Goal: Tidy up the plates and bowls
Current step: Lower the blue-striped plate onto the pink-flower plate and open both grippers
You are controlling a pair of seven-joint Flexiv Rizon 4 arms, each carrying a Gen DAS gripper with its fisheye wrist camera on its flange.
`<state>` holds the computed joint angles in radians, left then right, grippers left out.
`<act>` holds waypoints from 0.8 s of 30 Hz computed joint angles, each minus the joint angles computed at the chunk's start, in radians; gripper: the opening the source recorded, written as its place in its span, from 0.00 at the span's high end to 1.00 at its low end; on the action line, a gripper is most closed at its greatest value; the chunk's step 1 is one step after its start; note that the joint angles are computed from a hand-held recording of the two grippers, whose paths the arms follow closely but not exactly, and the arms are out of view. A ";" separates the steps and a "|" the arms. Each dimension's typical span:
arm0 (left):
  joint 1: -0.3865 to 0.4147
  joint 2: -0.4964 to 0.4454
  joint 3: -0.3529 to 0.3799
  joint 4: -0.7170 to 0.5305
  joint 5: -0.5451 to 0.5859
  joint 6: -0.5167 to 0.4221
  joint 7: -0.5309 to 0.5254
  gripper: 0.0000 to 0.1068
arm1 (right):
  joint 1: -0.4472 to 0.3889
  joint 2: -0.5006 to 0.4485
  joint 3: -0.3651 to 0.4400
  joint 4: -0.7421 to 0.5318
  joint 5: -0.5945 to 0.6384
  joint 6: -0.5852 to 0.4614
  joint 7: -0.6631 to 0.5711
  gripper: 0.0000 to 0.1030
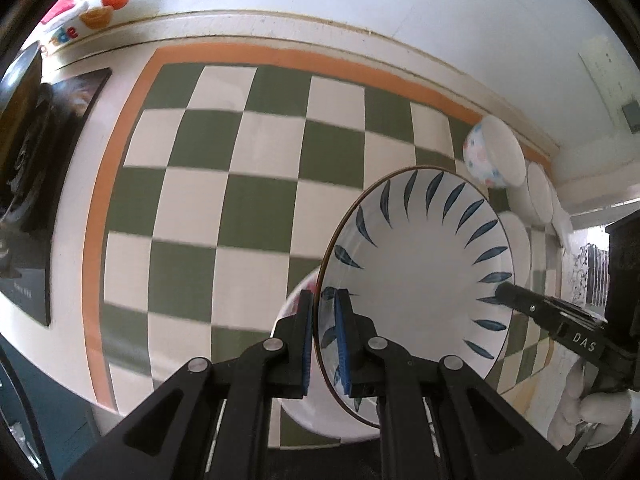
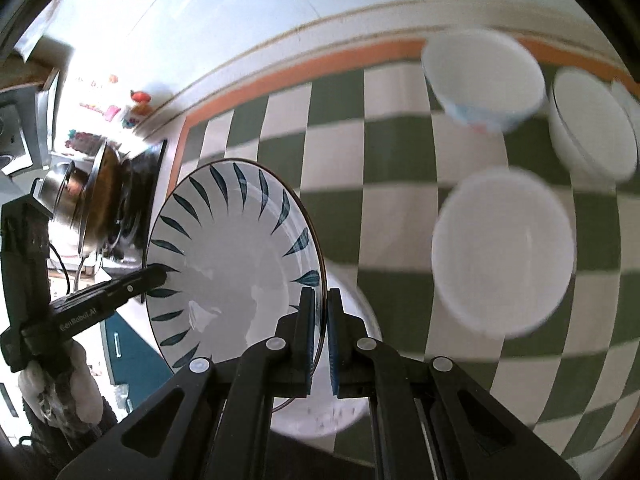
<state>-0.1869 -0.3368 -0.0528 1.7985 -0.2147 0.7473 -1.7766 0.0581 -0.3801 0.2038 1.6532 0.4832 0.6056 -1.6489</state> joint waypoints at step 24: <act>-0.037 -0.035 -0.004 0.109 0.036 0.032 -0.067 0.91 | 0.020 0.002 0.009 0.185 0.005 0.094 -0.044 0.93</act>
<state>-0.2238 -0.3714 -0.0570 1.9078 -0.1789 0.7789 -1.8433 0.0782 -0.3776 0.2129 1.8378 0.4886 0.6992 -1.6932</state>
